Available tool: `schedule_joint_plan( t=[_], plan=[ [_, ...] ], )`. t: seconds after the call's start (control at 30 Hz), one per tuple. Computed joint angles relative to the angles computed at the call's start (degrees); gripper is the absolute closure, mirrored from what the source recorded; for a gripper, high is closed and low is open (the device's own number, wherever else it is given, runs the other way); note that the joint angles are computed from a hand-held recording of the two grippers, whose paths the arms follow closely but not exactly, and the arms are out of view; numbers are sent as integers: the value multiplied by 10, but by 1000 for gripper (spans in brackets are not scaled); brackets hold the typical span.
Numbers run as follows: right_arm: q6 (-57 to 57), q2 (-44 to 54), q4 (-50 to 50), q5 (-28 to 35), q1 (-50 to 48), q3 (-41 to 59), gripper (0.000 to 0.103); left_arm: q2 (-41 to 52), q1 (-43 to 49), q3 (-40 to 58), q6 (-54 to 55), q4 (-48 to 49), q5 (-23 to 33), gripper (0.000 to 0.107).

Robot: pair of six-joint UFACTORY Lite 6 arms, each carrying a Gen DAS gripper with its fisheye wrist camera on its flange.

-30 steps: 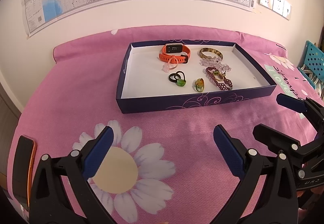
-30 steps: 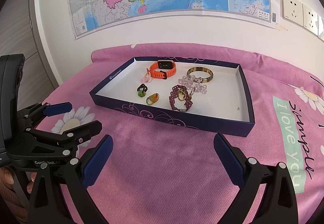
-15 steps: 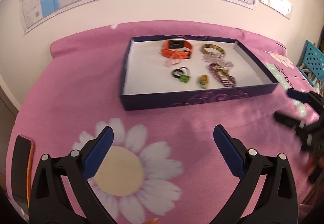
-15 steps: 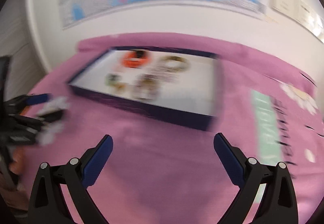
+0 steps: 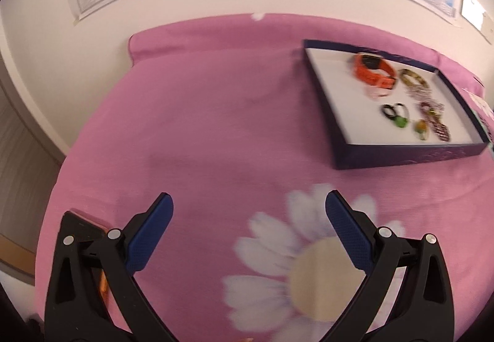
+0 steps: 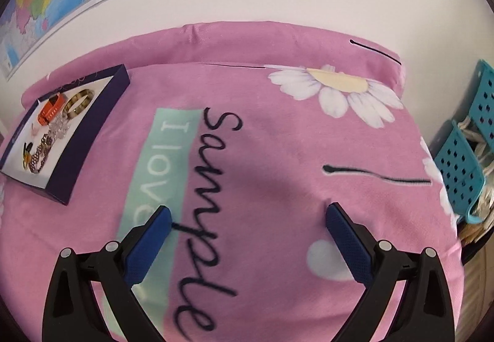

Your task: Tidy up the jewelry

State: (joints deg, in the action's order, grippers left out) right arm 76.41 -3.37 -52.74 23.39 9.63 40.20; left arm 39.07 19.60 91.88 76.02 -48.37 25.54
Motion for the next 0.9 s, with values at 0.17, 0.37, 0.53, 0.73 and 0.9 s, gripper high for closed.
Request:
schedule_joint_plan(
  t=[0.17,0.37,0.53,0.73,0.9],
  plan=[
    [-32,-5,16,-11,-12,-2,5,76,13,117,-95,82,29,10],
    [-28,-4,15,-8,-7,-1,5,139,20,217,-174,132,79,10],
    [-30,-5,16,-9,-9,-2,5,131,17,197,-164,127,64,10],
    [-29,-6,15,-9,-9,-3,5,127,23,189,-158,115,65,10],
    [-28,-5,15,-9,-9,-3,5,114,20,168,-156,116,53,10]
  ],
)
